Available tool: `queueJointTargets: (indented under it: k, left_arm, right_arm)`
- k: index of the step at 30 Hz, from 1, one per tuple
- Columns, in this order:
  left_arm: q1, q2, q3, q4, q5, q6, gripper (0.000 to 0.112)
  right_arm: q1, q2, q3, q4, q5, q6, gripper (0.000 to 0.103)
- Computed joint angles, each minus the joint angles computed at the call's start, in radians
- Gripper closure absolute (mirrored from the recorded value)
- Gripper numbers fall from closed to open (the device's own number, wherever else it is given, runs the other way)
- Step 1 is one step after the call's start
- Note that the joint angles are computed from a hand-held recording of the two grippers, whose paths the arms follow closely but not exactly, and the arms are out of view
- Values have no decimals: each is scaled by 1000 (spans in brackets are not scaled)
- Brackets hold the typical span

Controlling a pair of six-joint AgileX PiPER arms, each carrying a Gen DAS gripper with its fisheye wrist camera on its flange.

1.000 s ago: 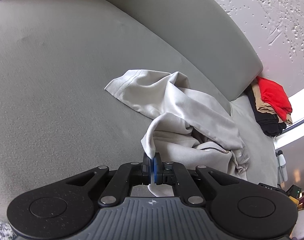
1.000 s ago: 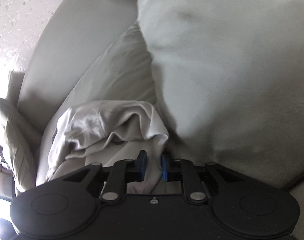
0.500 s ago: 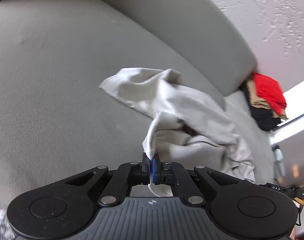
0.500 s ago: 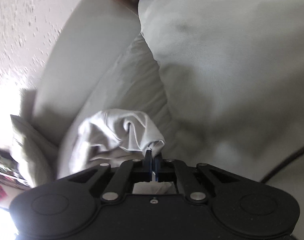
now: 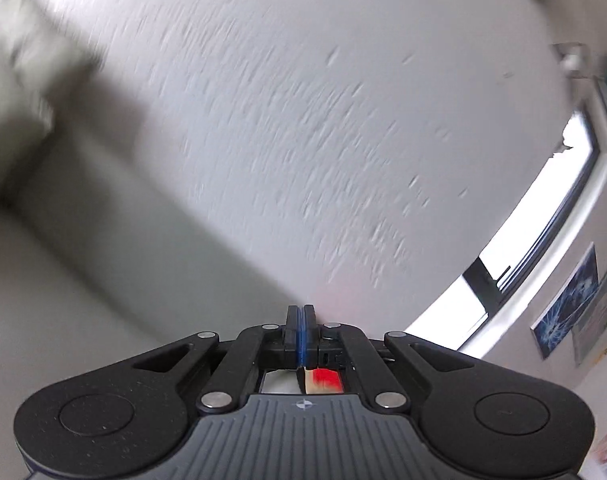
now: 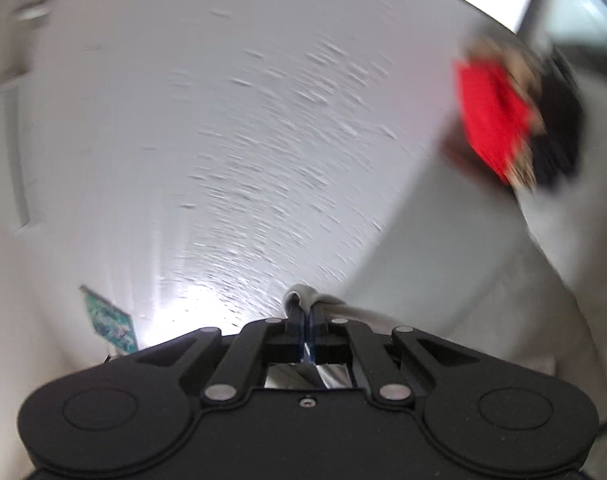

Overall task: Fold clothes
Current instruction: 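Raise both grippers high, shaking the sweatshirt out to hang open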

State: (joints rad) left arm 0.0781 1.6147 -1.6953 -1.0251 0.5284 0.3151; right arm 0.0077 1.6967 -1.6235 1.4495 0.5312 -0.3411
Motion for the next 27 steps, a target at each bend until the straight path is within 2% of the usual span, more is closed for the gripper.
queueJointTargets:
  k: [1,3,5,7,9,11,15,20,24,27]
  left_arm:
    - [-9,-25,31,30,2,-11,111]
    - [-33,-45,94,91,34,-38,87]
    - [-84,-48,210,127,34,-30,87]
    - [-134,-29,307,147,32,-23,87]
    - [-170,29,384,70,46,46,87]
    - [-220,114,409,7,57,91,87]
    - [-308,315,306,-56,115,116,86]
    - [-361,537,91,-122,218,85,75]
    - [-398,677,-67,-137,276,13,73]
    - [-414,732,-117,-105,252,-69,73]
  right_arm:
    - [3,-39,14,-41,-9,7,101]
    - [-13,-118,72,-187,7,106,101]
    - [-14,-154,141,-258,-18,156,101]
    - [-53,-201,286,-209,-65,93,101]
    - [-142,-226,400,-145,-57,43,101]
    - [-227,-254,498,-166,-60,51,101]
    - [-365,-227,562,-202,-68,40,101]
    - [-427,-145,558,-282,-157,68,101]
    - [-464,-71,550,-179,-139,-41,101]
    - [-468,-55,562,-116,-135,-119,101]
